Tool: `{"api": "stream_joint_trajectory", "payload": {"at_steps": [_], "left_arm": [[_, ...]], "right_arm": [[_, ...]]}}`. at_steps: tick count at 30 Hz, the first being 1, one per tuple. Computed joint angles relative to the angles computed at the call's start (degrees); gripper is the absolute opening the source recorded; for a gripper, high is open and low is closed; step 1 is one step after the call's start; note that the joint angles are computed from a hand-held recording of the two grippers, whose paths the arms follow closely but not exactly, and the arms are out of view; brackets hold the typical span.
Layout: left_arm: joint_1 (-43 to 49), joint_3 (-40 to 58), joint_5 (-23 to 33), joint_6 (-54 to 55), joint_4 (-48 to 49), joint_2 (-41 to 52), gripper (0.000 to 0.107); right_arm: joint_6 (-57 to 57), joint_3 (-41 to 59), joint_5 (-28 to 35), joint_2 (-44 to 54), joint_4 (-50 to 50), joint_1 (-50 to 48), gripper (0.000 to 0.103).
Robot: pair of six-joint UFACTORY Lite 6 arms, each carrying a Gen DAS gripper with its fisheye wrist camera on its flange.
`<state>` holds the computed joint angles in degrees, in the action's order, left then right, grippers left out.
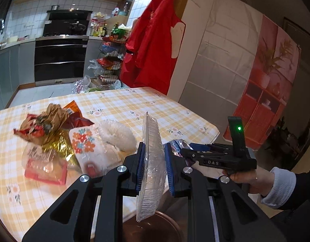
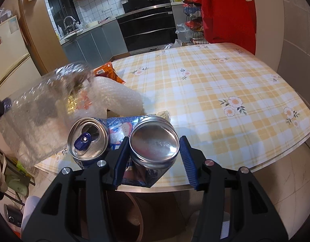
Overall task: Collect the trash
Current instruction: 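Grasp the clear plastic bottle with the left gripper while the right gripper holds the cans, then lower the bottle and cans into the brown bin and open both grippers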
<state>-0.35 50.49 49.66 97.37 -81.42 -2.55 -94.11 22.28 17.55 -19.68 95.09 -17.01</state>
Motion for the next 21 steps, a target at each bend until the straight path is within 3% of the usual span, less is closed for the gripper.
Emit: {"api": "stream_joint_trajectory", "payload": {"at_steps": [6,12,17,21], "left_arm": [[7.78,-10.60,4.71,-2.27,3.58,-11.18,0.020],[19.91,-22.73,10.41,-4.65,10.16,-24.17,0.020],[27.58,-29.09,14.73,-4.93,15.57,-28.68,0.019],[26.04,-33.93,11.84,-5.02,16.63,-30.01,0.010]], "right_arm": [[12.88,-2.49,-0.21,-7.90,-12.28,0.58,0.051],[36.07,-5.09,0.06,-19.81,-33.36,3.75,0.051],[57.63,-6.53,1.75,-29.50,-52.54,7.94,0.051],[72.95,-7.27,3.40,-35.98,-66.27,12.15,0.051]]}}
